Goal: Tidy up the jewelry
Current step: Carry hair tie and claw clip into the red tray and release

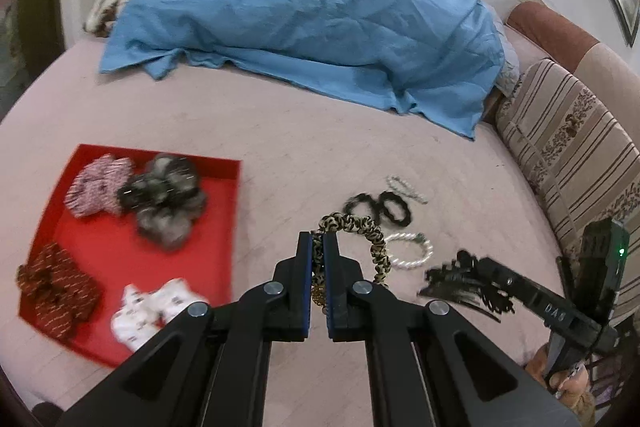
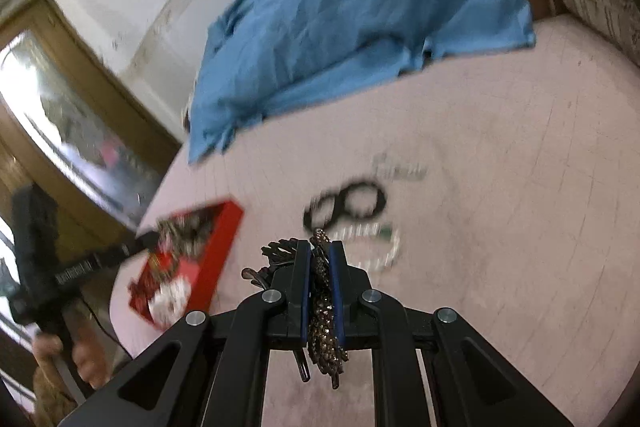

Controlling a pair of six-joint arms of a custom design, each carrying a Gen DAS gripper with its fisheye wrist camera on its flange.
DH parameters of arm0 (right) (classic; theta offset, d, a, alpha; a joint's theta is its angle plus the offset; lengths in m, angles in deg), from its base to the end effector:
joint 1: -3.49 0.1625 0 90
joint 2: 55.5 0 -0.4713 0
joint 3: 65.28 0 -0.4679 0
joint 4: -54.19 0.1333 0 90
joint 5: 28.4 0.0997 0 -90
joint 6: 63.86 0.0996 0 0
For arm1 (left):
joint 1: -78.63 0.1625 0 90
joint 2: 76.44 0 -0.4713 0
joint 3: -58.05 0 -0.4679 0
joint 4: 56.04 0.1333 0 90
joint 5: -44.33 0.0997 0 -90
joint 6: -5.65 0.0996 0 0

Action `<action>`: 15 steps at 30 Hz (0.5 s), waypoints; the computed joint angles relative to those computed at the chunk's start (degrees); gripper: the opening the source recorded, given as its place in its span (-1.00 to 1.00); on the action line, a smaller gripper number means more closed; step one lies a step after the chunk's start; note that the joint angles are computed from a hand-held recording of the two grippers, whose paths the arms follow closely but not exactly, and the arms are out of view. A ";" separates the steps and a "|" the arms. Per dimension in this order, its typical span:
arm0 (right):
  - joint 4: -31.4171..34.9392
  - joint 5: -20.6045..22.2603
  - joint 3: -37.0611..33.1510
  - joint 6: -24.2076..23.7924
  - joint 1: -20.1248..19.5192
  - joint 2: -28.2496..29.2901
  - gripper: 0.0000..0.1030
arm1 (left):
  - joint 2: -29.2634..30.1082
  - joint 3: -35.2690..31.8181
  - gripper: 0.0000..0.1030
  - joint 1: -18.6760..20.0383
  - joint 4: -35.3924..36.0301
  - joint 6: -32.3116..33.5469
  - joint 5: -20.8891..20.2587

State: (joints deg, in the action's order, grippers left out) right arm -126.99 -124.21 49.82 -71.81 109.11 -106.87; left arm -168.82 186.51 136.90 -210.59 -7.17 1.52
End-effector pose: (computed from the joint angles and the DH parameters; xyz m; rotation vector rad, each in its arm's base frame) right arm 0.2898 -0.5788 0.0691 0.5734 -2.9297 0.7376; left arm -0.0761 -0.5155 0.3459 0.1313 2.4004 -0.9565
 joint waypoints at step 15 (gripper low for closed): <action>4.10 -4.64 -2.43 -2.29 7.16 1.68 -0.80 | -12.89 4.41 -0.90 4.43 2.41 -2.99 7.48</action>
State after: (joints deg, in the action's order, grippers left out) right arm -122.89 -128.85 47.39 -74.10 116.26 -105.19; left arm -181.71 190.92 141.34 -208.19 -10.16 9.00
